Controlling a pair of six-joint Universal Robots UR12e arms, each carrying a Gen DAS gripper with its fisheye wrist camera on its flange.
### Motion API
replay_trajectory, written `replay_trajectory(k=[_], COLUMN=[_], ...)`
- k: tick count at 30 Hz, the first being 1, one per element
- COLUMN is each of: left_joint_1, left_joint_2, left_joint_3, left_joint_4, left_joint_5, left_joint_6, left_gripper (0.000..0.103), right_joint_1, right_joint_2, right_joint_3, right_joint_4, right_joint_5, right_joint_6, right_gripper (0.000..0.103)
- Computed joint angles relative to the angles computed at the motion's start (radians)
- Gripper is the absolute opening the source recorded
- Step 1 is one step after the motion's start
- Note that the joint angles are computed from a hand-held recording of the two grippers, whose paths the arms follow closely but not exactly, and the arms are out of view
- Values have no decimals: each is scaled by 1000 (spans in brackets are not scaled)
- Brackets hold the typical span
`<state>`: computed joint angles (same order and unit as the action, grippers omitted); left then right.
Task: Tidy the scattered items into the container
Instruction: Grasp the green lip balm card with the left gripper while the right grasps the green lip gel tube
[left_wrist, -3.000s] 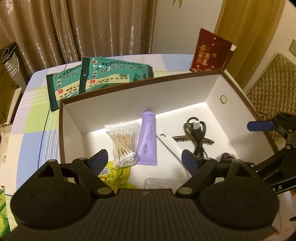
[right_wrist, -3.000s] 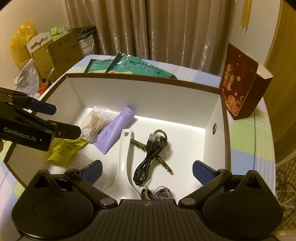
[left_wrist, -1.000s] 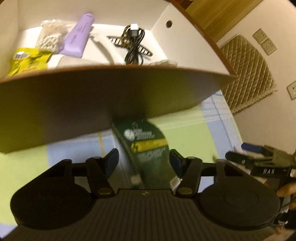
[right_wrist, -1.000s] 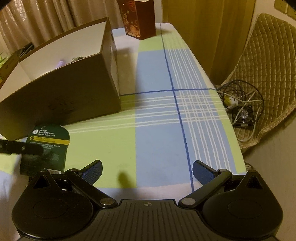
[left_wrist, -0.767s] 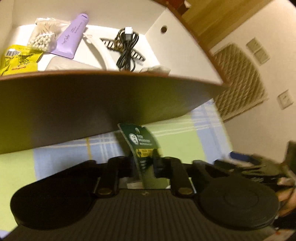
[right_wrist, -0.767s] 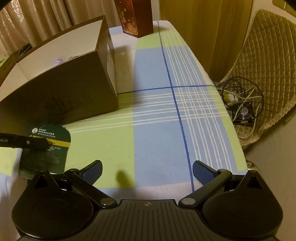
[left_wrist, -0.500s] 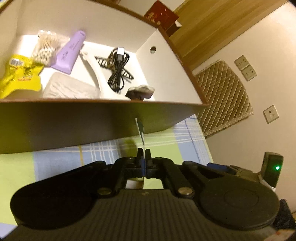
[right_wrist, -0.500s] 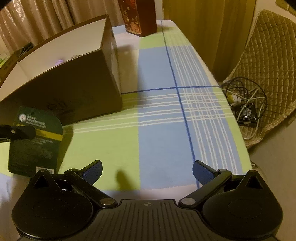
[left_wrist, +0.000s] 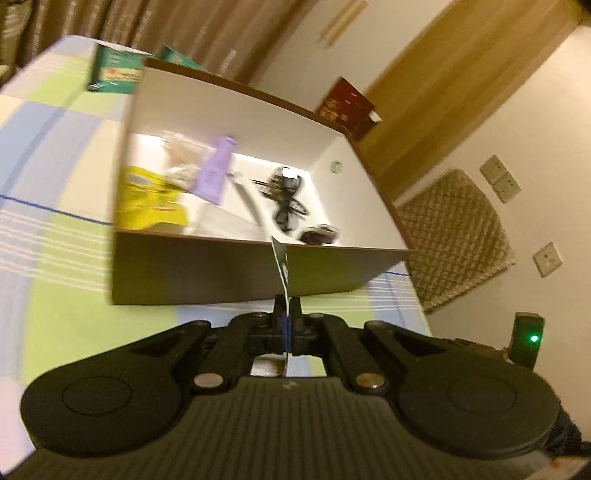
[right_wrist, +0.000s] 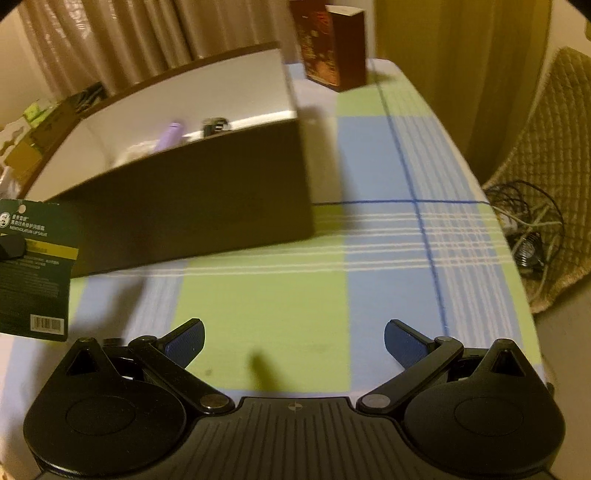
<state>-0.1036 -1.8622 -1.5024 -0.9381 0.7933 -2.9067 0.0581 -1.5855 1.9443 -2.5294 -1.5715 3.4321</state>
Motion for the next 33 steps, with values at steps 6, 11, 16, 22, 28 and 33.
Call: replay_trajectory(k=[6,11,16,22,28,33], left_joint_1=[41,65,89,103,116,119], left_joint_2=[46,75,99,115,124,129], left_joint_3=[-31,-62,-91,-109,-119,-124], left_joint_4=[-14,10,34,32,35,47], left_joint_5=[92,152,177,196,200,199], left_joint_6=[-2,-14,-25,-24,-20,-29], left_gripper=[0,0,0,0,0,0], right_joint_1=[30,67,111,146,165,172], right_joint_2=[16,37,66,97,117,126], right_joint_3=[-17,-34,-50,-68,-84,-92], right_joint_4=[-4,1,8,30,46,43], right_joint_5=[55,109,126,127,96,87], right_joint_6=[-39,-81,-134,-162,-149,-158], right_gripper=[101,101,94,74,60,56])
